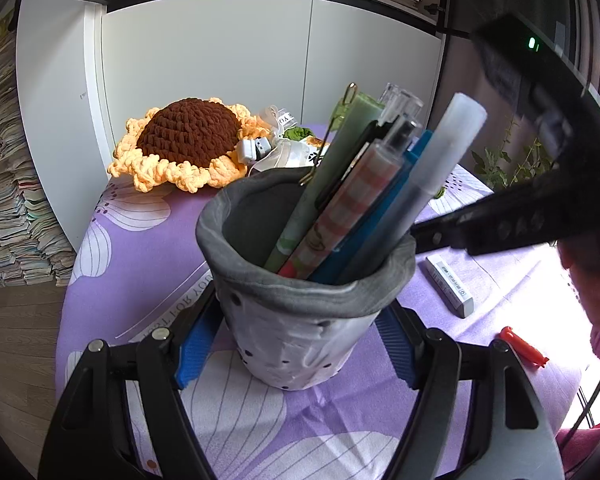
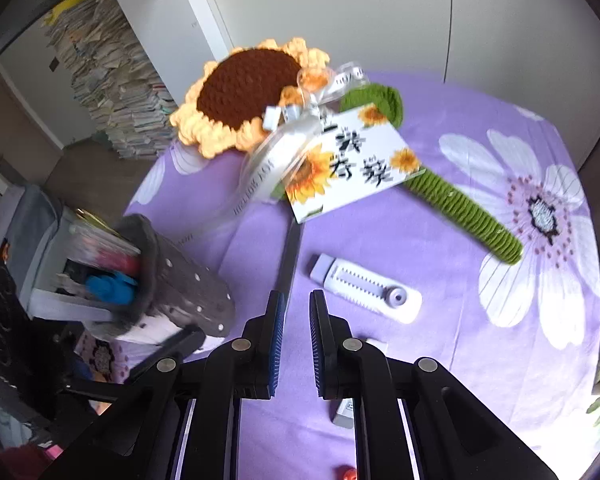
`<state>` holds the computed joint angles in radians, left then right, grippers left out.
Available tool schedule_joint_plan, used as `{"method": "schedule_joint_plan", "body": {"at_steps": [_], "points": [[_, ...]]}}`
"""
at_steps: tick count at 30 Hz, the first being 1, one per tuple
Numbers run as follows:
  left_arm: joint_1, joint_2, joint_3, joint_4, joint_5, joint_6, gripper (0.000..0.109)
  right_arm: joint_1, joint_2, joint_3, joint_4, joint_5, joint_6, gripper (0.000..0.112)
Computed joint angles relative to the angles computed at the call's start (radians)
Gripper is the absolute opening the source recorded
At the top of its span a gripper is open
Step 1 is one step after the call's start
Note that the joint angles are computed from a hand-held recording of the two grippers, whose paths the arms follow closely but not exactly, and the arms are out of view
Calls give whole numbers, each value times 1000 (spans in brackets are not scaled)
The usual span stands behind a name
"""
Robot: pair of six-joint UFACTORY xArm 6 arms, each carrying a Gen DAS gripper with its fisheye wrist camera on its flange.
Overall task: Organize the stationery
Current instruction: 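Move the open right gripper toward the silver metal ruler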
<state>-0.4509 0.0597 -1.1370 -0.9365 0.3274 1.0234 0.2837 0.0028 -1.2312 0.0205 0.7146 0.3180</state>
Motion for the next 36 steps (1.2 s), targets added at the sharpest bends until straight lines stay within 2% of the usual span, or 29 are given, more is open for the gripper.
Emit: {"method": "schedule_joint_plan", "body": {"at_steps": [10,14,21,26,34,36], "points": [[1,0,-1,2,3,-2,73,16,60,-8,19,-36,-33,12],[2,1,-3,-3,6,1,73,27,93,-40,-29,-4,-17,12],[4,3,-8,-19,13,13,72,35,93,-40,-72,-8,5,11],[4,5,-11,-21,16,17,72,37,44,2,-65,17,-13,9],[1,5,-9,-14,9,14,73,60,-150,170,-18,137,-78,7],[-3,4,-6,-9,-2,11,73,58,-199,213,-10,126,-78,7]]}}
